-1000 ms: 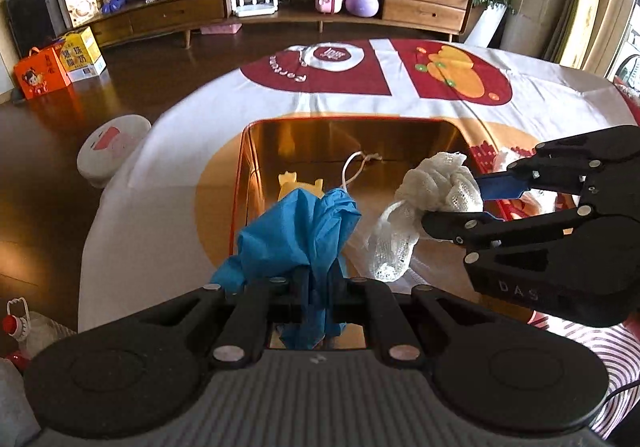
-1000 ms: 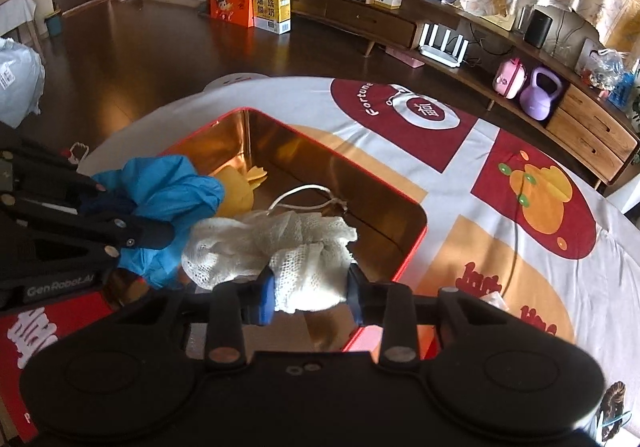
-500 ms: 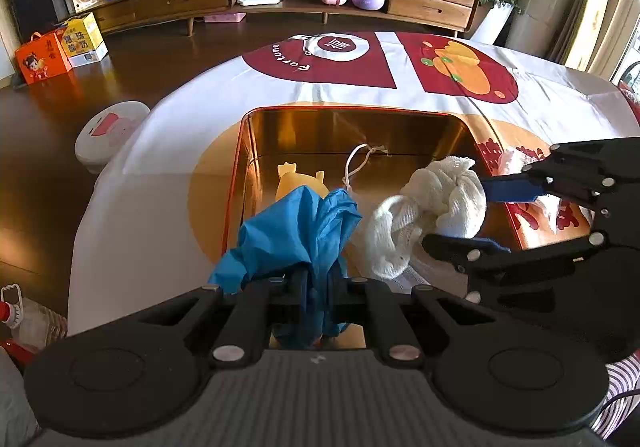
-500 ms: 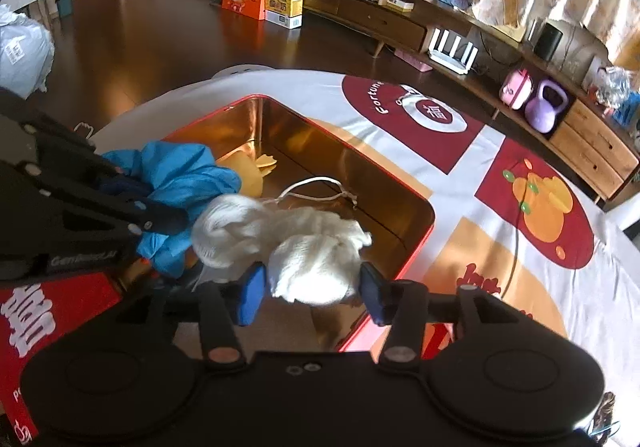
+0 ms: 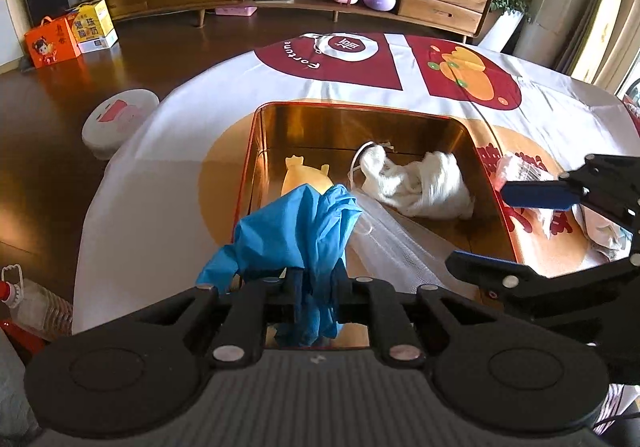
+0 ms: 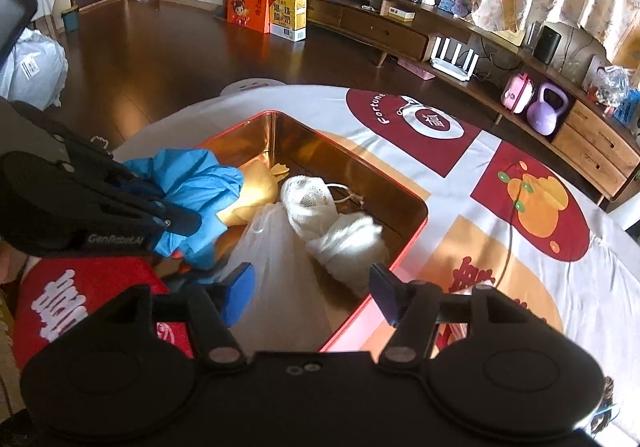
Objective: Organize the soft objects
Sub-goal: 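Open the right tool to drop the lace cloth into the tin while the left tool lowers the gloves in, then move both tools from the tin toward the cotton swab pack and blue mask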
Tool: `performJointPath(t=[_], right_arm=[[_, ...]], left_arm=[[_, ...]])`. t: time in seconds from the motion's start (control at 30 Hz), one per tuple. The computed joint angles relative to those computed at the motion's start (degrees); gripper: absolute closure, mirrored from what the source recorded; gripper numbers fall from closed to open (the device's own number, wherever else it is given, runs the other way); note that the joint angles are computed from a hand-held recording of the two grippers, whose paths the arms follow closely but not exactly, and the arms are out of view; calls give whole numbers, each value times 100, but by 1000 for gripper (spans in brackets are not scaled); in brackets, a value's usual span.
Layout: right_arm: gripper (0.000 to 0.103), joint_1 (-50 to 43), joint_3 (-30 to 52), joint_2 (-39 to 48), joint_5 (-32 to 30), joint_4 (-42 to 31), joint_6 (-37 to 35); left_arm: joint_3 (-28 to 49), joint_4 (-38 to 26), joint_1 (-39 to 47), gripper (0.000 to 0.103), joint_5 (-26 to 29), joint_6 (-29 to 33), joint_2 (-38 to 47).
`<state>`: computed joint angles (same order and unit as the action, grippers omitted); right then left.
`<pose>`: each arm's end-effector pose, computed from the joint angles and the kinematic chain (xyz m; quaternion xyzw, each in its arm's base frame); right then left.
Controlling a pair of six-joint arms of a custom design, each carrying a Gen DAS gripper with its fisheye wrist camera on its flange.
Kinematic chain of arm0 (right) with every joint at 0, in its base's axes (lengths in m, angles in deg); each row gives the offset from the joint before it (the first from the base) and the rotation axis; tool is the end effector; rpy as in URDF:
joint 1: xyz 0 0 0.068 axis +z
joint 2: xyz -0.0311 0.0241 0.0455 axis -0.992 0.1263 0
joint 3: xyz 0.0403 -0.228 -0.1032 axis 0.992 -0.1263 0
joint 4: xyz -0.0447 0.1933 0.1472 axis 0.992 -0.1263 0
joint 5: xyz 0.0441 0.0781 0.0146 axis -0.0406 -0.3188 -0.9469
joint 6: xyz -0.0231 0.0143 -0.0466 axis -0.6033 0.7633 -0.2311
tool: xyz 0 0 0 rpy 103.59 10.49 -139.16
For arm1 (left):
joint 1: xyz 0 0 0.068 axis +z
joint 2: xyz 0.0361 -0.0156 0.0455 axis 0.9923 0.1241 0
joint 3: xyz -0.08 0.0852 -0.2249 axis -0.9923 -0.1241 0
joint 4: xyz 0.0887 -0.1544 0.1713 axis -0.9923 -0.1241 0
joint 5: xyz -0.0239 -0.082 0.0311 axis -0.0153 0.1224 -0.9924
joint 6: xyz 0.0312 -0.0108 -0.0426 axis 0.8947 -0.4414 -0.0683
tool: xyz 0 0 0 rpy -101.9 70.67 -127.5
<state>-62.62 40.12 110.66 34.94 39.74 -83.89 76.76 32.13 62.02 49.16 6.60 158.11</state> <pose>0.2544 0.0992 0.1473 -0.3309 0.8753 0.0808 0.3432 0.2618 -0.0949 0.1299 0.0033 0.9553 -0.0397 0.2928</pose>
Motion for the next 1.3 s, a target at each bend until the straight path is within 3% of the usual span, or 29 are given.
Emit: performJointPath(t=[0.1,0.17,0.43,0.93,1.17,1.3], right_arm=[[40,-90,-69,-226,-129,-130,-5],[40,-135,-125,-375,-180,-205,2],[39,-668,-403,-1317,-803,-702,24],[24,-2065,-799,-3243,-2145,-2108,-283],[14,-3155,-841,-3843,-2975,-2855,-743],[6,-4096,-770,-3904,-3620,-3488,-1417]], left_arm=[[-50,-33,-15,67,13,-85,-102],[-158,63,-40,19,22,-114,-231],[-266,-74,-342,18,-256,-311,-746],[-409,-806,-1480,18,-1129,-957,-1992],[-264,-1029,-2326,18,-1763,-1313,-2198],[-113,-1051,-2725,18,-1888,-1539,-2028]])
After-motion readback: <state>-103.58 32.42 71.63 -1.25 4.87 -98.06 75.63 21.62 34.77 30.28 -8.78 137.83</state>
